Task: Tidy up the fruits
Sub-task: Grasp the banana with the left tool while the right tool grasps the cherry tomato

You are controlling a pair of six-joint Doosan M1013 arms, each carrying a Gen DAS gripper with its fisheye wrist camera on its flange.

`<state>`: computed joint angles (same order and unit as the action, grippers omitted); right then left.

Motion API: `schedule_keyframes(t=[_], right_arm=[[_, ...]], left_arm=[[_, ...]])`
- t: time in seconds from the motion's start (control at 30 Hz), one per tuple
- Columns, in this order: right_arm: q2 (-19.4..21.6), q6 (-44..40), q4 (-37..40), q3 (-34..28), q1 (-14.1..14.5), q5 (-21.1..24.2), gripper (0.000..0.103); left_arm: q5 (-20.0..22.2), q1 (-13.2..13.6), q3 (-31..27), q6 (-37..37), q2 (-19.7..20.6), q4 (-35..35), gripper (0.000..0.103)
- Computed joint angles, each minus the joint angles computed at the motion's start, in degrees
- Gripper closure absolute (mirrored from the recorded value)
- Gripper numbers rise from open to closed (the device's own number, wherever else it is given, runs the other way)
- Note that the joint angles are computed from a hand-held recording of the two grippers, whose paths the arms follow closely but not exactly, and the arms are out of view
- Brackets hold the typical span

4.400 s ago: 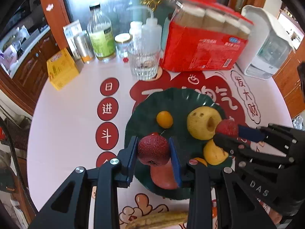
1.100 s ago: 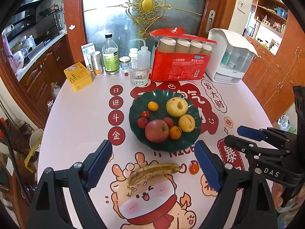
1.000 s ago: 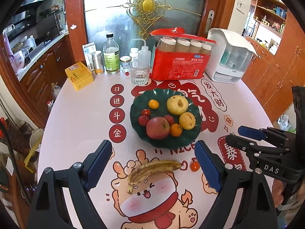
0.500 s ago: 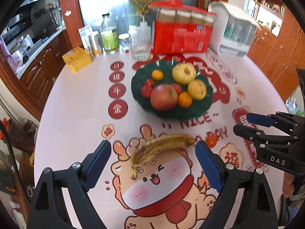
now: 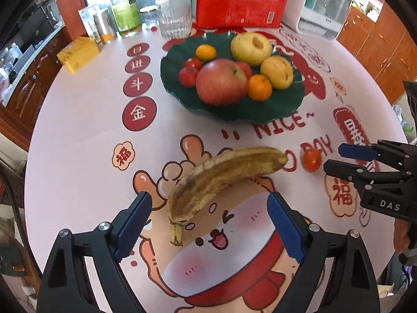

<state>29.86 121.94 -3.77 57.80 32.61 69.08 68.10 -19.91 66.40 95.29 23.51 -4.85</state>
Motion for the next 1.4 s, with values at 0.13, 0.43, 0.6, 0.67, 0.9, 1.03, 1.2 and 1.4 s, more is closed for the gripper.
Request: schedule_keyframes(t=[0.13,0.43,0.6,0.67,0.9,1.03,1.2,1.4], right_arm=[[0.64,-1.05,1.76,-0.08,-0.3,-0.34,0.056],[1.94,-2.68,3.28,-0.79,-0.61,-0.12,0.056],[2.27,-3.16,3.05,-0.93,-0.73,-0.4,0.056],[2.38,-3.26,2.5,-1.04,-0.66,-0.47,0.056],[2.57,-4.06,0.57,-1.14,-0.19,-0.66,0.056],[2.56,-4.4,0.4,-1.1,-0.16,-0.75,0.056],[2.57,-4.32,0.0,-1.1,-0.07,-0.77,0.056],[2.38,-4.68,-0.81,-0.73,0.11,-1.39,0.071]], left_arm=[[1.47,0.43,-0.91,0.18,1.53,-0.87,0.014],[2.58,0.55,-2.61,0.41,3.74,-1.22,0.014],[2.45,0.52,-3.79,0.77,4.69,-2.04,0.014],[2.22,0.63,-4.13,0.9,4.9,-2.42,0.014],[5.01,0.94,-5.21,5.51,5.67,-4.55,0.016],[5.72,0.36,-5.26,9.03,5.74,-3.01,0.02],[7.86,-0.31,-6.63,13.21,6.96,-2.22,0.038],[7.89,-1.02,-8.0,14.71,7.8,-1.46,0.053]])
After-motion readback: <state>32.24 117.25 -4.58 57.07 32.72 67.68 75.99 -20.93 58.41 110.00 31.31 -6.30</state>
